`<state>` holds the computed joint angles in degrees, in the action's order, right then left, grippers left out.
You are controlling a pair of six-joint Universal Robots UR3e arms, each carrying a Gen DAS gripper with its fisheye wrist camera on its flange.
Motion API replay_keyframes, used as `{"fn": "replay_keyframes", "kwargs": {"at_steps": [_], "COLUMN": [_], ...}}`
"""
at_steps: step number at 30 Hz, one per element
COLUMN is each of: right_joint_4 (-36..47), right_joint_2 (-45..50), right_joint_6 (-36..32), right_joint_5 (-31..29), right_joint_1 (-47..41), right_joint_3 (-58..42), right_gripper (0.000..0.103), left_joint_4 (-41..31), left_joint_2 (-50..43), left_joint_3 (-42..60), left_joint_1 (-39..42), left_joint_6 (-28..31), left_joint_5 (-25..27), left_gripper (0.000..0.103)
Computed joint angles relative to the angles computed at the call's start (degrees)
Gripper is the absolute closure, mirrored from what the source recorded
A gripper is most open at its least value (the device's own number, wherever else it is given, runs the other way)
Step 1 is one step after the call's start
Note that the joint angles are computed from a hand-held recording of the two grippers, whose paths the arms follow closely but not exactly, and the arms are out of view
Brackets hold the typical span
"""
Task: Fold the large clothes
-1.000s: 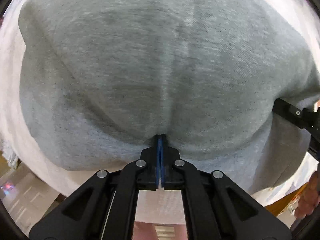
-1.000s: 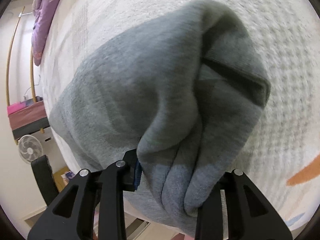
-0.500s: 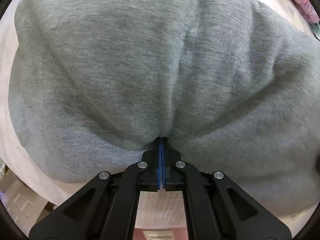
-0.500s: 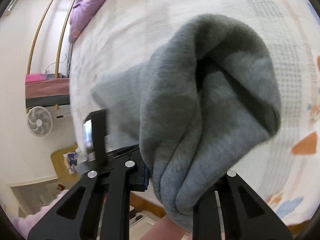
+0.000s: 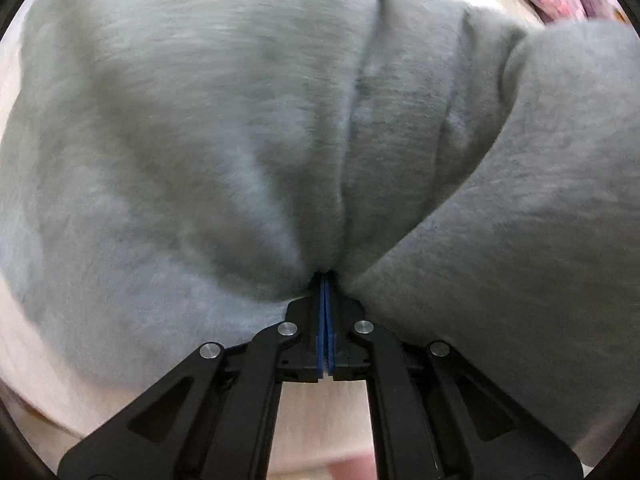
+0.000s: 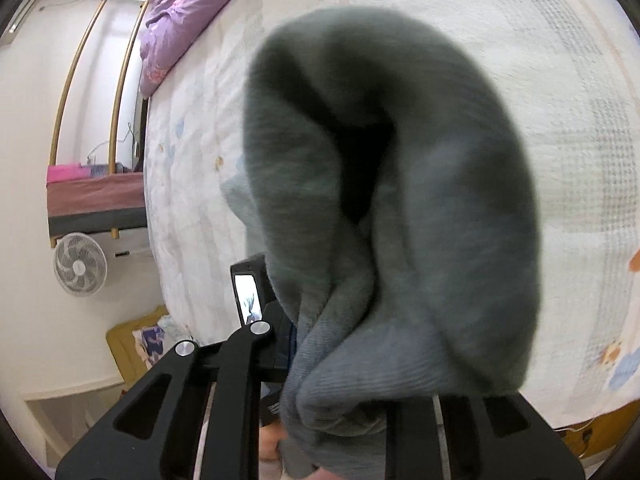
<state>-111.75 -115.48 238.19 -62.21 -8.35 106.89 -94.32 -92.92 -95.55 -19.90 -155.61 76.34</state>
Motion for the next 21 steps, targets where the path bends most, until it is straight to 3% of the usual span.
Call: {"fn": "replay_keyframes", "kwargs": {"at_steps": [1,3,7,9,12,16,17,20,21], "right_joint_4": [-3.35,-4.67,-0.30,-2.34,2.65,14.74,16.25,19.23,18.68], "right_joint_2": [2.50,10.09,29.97,38.18,54.52,71.86,75.90,86.17,89.87], "right_joint_6": [2.71,4.41,3.35,4.55,2.71,3.95,4.64,7.59,8.76], "right_joint_5": [-0.58,-1.13,-3.21,-2.71,-2.28,-3.44,-2.90,1.84,3.07], "right_joint_1": [1.40,4.29,10.99,12.69,14.96,16.42,16.67,16.57,16.50], "right_joint_3": [-1.00,-7.06,-26.56,-32.98,-50.33,-73.02,-78.09,-93.60,-99.60], "right_gripper": [0.085,0.085,0.085,0.085,0.085,0.080,0.070,0.020,0.019], "left_joint_4": [-3.24,-11.43,-16.02,-15.98,-16.15,-14.20,-13.24,-12.41,-12.11], "left_joint_2": [0.56,0.80,-3.37,-6.57,-11.94,-17.67,-20.49,-21.68,-21.25], "left_joint_3": [2.25,8.96,22.04,26.40,32.92,37.61,40.19,39.14,38.19], "left_joint_1": [2.05,7.95,16.92,19.66,24.78,28.02,27.20,28.18,28.55], "left_joint_6": [0.51,8.19,20.74,22.41,23.84,23.46,22.31,22.00,21.94], "left_joint_5": [-0.30,-1.33,1.11,2.98,4.61,7.56,7.69,7.69,7.76], "left_gripper": [0.100,0.100,0.099,0.099,0.099,0.091,0.091,0.091,0.091]}}
